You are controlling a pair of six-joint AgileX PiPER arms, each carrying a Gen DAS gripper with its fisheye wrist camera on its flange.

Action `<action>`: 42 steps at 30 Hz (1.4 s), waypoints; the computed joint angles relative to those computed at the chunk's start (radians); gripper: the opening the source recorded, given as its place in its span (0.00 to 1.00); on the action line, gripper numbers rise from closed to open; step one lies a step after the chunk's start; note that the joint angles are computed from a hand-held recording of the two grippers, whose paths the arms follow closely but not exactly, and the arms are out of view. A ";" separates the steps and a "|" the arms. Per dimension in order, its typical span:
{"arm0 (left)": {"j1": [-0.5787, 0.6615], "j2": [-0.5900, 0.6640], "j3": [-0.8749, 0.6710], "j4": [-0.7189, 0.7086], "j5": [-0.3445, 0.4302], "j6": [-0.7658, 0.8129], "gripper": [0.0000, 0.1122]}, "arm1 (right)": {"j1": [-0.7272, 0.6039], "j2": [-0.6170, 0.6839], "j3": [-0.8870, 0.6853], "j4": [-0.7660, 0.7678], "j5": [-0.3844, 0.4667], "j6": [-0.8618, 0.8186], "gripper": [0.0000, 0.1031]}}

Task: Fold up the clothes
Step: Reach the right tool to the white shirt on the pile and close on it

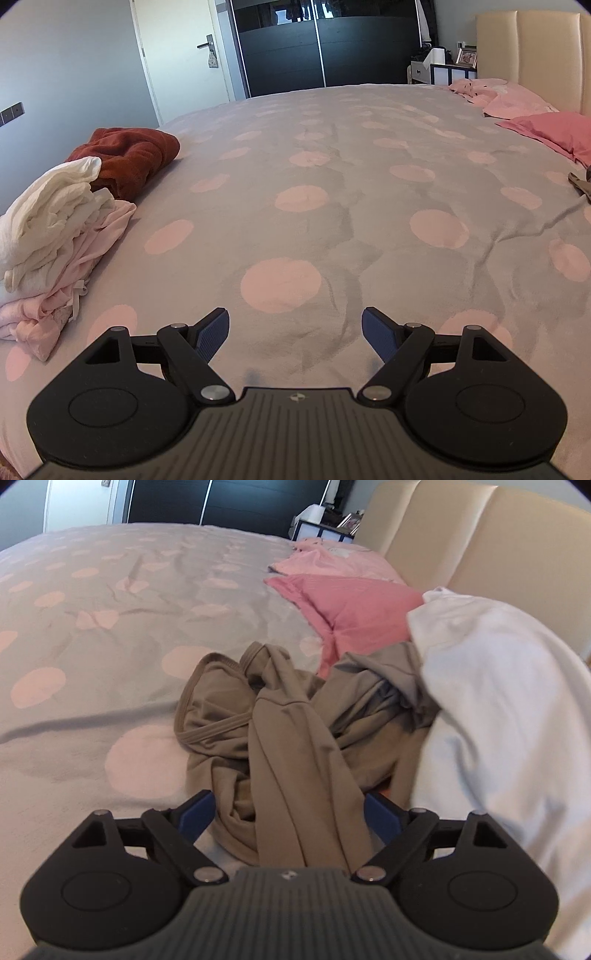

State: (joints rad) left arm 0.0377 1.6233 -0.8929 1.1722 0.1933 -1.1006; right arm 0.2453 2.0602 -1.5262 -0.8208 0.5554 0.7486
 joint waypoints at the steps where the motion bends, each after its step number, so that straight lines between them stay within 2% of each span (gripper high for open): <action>1: 0.002 0.005 -0.002 0.002 -0.001 -0.001 0.70 | 0.003 0.024 -0.029 0.009 0.017 -0.022 0.80; 2: 0.002 0.011 -0.007 -0.010 -0.001 0.010 0.70 | 0.005 0.046 -0.060 0.031 0.039 -0.057 0.73; 3: 0.003 0.017 -0.012 -0.031 -0.001 0.030 0.70 | 0.005 0.067 -0.094 0.070 0.063 -0.110 0.57; 4: 0.003 0.021 -0.017 -0.053 -0.001 0.051 0.70 | 0.005 0.079 -0.117 0.102 0.078 -0.149 0.55; 7: 0.010 0.031 -0.025 -0.115 -0.015 0.115 0.70 | 0.005 0.060 -0.108 0.087 0.076 -0.125 0.58; 10: 0.008 0.038 -0.024 -0.112 -0.026 0.120 0.70 | 0.012 -0.005 -0.043 -0.032 0.051 -0.042 0.62; 13: 0.006 0.045 -0.026 -0.105 -0.030 0.122 0.70 | 0.011 -0.064 -0.009 -0.161 0.061 0.035 0.66; 18: 0.010 0.058 -0.042 -0.201 -0.028 0.210 0.70 | 0.002 -0.078 -0.022 -0.422 0.163 0.121 0.66; 21: 0.010 0.064 -0.047 -0.221 -0.023 0.228 0.70 | -0.019 -0.064 -0.052 -0.472 0.214 0.100 0.66; 24: 0.011 0.065 -0.045 -0.201 -0.020 0.205 0.70 | -0.043 -0.078 -0.046 -0.553 0.246 0.166 0.66; 27: 0.012 0.071 -0.046 -0.224 -0.021 0.219 0.70 | -0.078 -0.088 -0.067 -0.549 0.270 0.154 0.66; 30: 0.008 0.075 -0.050 -0.233 -0.014 0.236 0.70 | -0.121 -0.079 -0.116 -0.465 0.295 0.080 0.64; 33: 0.011 0.077 -0.052 -0.223 -0.018 0.230 0.70 | -0.160 -0.079 -0.147 -0.323 0.275 0.007 0.40; 34: 0.012 0.077 -0.052 -0.227 -0.019 0.234 0.70 | -0.161 -0.082 -0.144 -0.313 0.268 0.006 0.25; 35: 0.012 0.076 -0.051 -0.228 -0.020 0.234 0.70 | -0.151 -0.082 -0.145 -0.320 0.273 0.008 0.18; 36: 0.011 0.075 -0.050 -0.227 -0.020 0.233 0.70 | -0.141 -0.081 -0.145 -0.328 0.278 0.010 0.04; 37: 0.012 0.072 -0.048 -0.225 -0.022 0.232 0.70 | -0.131 -0.082 -0.146 -0.332 0.282 0.010 0.01; 42: 0.016 0.049 -0.036 -0.245 -0.045 0.252 0.70 | -0.086 -0.107 -0.187 -0.269 0.303 -0.044 0.01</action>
State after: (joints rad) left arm 0.0534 1.6723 -0.9284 0.9272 0.1484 -0.8486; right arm 0.1588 1.9533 -1.7135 -1.0896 0.8588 0.7048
